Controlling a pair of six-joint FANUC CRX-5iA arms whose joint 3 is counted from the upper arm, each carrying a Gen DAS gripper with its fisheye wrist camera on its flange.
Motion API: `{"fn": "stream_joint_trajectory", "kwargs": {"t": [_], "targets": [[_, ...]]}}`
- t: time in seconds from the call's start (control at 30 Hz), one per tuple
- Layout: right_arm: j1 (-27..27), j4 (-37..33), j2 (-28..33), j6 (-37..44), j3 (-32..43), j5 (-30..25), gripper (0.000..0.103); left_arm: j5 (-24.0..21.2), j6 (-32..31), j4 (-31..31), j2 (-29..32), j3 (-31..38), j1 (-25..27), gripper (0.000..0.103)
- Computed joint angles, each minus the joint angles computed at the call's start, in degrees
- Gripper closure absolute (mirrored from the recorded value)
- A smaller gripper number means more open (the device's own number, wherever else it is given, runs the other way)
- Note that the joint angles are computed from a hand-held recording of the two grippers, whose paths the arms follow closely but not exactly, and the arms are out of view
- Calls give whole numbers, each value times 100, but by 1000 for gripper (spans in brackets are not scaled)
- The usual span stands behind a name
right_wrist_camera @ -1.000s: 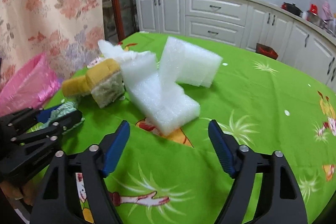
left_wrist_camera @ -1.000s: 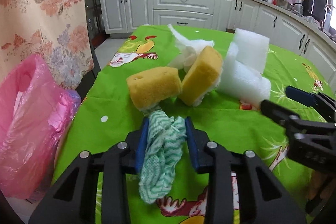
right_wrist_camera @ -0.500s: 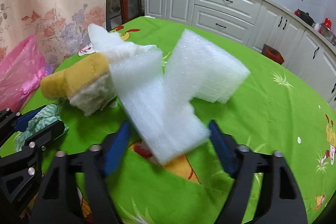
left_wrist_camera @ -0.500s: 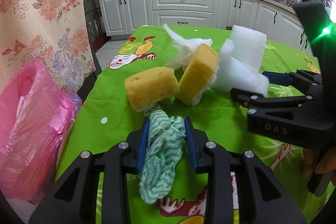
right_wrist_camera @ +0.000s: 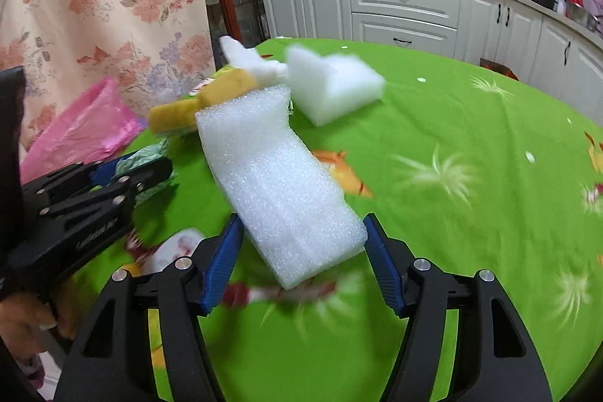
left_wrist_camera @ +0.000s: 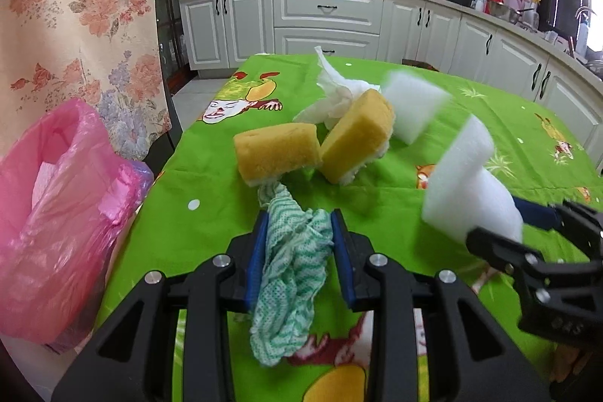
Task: Collect trash
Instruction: 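Grasp the green-white cloth with the left gripper while the right grasps a white foam block, then carry the cloth and foam block to the pink bin and release them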
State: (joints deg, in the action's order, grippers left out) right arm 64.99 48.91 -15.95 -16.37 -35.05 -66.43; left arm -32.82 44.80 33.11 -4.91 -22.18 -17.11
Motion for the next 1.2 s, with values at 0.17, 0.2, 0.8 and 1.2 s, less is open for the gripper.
{"fn": "stream_joint_trajectory", "kwargs": {"t": [0.17, 0.2, 0.8, 1.2], "targets": [[672, 200, -188, -827, -214, -485, 41, 245, -973, 974, -620, -798, 90, 71], [785, 247, -216, -965, -260, -553, 41, 259, -1114, 1124, -722, -919, 105, 71], [2233, 524, 278, -1774, -39, -2005, 41, -169, -3488, 3279, -2865, -2911, 560, 71], [2389, 990, 675, -1745, 228, -2370, 41, -582, -3819, 3836, -3476, -3238, 1264, 71]]}}
